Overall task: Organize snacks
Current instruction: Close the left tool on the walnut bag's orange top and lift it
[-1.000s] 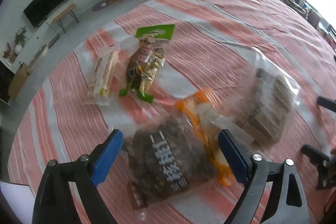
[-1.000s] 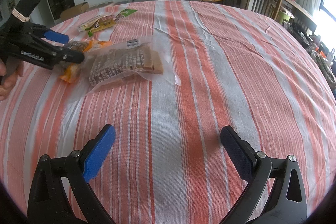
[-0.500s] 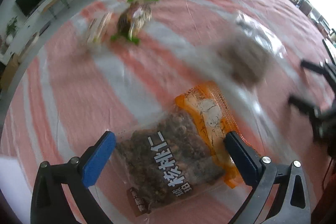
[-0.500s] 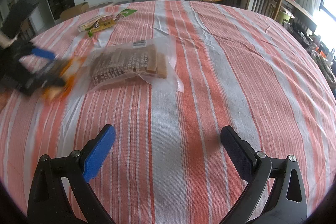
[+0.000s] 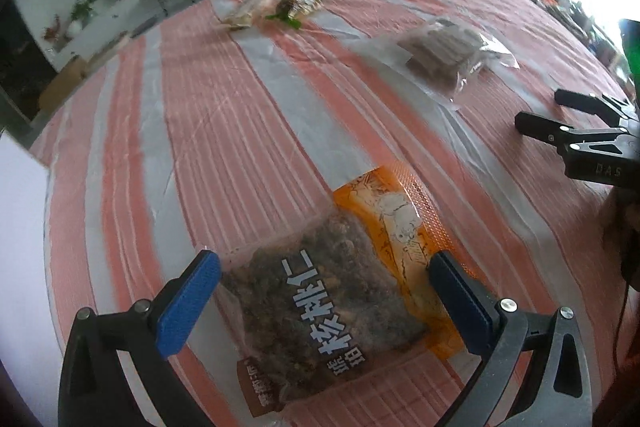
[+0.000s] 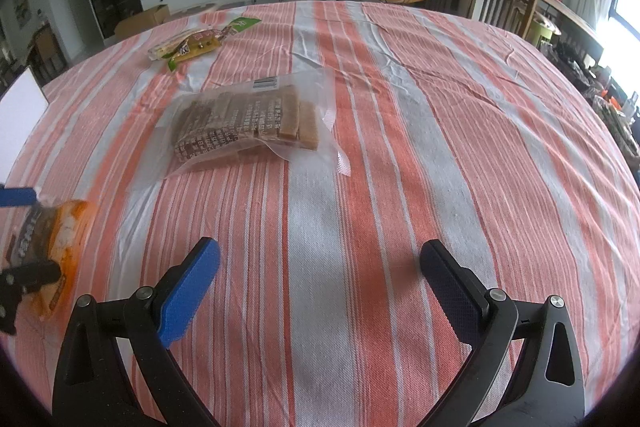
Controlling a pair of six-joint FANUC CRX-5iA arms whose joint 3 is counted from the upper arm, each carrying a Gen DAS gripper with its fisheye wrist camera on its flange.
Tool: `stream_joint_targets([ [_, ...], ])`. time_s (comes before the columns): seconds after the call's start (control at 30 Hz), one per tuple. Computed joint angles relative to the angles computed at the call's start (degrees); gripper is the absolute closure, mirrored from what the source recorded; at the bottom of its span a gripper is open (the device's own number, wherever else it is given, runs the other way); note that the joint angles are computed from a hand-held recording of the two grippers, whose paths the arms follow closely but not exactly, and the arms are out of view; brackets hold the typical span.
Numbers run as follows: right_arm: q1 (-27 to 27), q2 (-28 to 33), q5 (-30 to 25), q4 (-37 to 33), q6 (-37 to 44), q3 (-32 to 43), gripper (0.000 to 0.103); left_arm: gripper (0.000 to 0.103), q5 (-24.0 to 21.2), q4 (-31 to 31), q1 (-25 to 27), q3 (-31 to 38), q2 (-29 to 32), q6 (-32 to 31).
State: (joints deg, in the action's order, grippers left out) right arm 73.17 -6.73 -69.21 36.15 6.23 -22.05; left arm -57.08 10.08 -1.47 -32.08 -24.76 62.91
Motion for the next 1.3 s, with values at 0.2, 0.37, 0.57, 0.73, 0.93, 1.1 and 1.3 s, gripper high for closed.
stream_joint_targets([
  [0.2,0.01,0.01,-0.01,0.0,0.0,0.01,0.001,0.0,3.51,-6.96,-1.73,-1.0,-3.05,16.77],
  [0.37,0.03,-0.01,-0.03,0.0,-0.02,0.0,0.001,0.0,3.07,-17.05,-1.22,0.98,-3.23,35.89],
  [0.57,-0.01,-0.01,0.0,0.0,0.01,0.01,0.001,0.0,2.98,-6.04,7.3,-2.97,-6.19,27.02],
  [0.73,0.02,-0.02,-0.02,0.01,-0.02,0.0,0.001,0.0,0.62,7.74,15.45,-5.56,-8.53,8.73],
  [0.93,0.08,-0.04,-0.08,0.01,-0.06,-0.02,0.001,0.0,-6.41,21.31,26.25,-7.12,-9.46,-6.98],
  [1.1,0.05,-0.03,-0.05,0.01,-0.03,0.0,0.001,0.0,-10.95,22.41,26.14,-5.63,-7.11,-15.59],
  [1.3,0.05,-0.04,-0.05,0.01,-0.04,-0.01,0.001,0.0,-12.23,11.58,16.03,-0.76,-6.24,-24.4],
])
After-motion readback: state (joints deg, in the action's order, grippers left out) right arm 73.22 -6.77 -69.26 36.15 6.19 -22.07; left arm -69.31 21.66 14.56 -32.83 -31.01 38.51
